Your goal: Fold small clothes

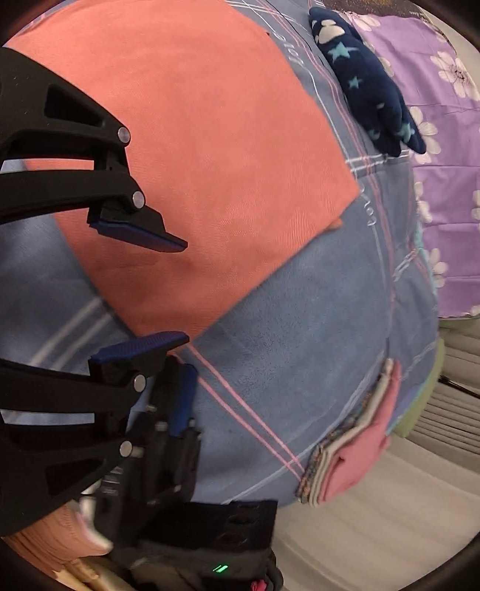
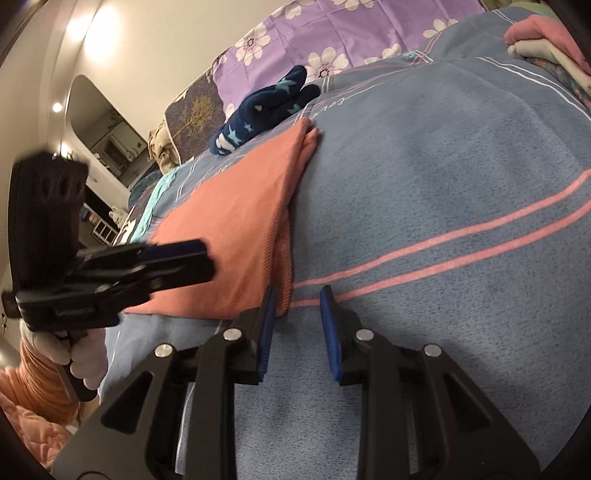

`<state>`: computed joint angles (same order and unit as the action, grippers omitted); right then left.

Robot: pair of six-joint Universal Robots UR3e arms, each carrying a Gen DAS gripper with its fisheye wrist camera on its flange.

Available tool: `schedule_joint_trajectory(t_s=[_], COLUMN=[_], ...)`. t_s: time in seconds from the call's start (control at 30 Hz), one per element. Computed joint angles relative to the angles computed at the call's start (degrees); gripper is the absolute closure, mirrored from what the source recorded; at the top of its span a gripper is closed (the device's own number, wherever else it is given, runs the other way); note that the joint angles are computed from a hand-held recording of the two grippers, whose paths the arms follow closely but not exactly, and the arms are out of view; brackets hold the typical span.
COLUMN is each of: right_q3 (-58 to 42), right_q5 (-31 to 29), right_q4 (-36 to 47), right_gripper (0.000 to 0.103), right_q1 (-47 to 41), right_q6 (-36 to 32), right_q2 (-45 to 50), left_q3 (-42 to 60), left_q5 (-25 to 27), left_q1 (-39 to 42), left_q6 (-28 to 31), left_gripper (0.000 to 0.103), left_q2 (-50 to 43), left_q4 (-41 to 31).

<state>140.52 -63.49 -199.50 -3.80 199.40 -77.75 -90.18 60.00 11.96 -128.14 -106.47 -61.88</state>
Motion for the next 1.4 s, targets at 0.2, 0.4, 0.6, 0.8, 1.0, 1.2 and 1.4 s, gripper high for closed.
schedule_joint_trajectory(t_s=[0.2,0.4,0.6,0.8,1.0,1.2,1.4], right_q3=[-3.3,0.8,1.0,3.0,-1.4,-18.6,-44.0], right_q5=[2.1,11.2,12.7,13.7,9.2,4.6,3.1], right_q4=[2.4,-5.4,-5.2,-9.0,3.7,23.5,35.5], right_gripper=[0.076,0.076,0.076,0.075,0.075,0.075,0.075], right_q1=[2.8,-0.7,-2.0,-4.7,-5.2,-3.8,-2.0], right_q6=[-5.3,-8.3,-6.6,-2.7,0.7,0.2,0.1], right_q2=[1.0,2.3,2.7,3.6,-0.7,0.6,16.7], left_q3=[6.2,4.6,3.7,3.5,2.8,2.4,2.8], left_q5=[2.7,6.2,2.4,-1.5,-3.7,-3.7,-3.2], left_q1=[-4.4,-5.9,-1.8,1.7,3.5,3.4,2.1], left_q6=[-6.4,-9.0,-8.1,-6.9,-4.3,-2.7,-1.2], left_gripper=[0.056,0.06,0.085,0.088,0.089,0.088,0.087], left_q2=[-5.6,-7.6,-6.3,-5.9,-5.2,-5.7,-5.8], left_q4=[1.3,7.6,3.9,0.2,-2.5,-3.0,-4.0])
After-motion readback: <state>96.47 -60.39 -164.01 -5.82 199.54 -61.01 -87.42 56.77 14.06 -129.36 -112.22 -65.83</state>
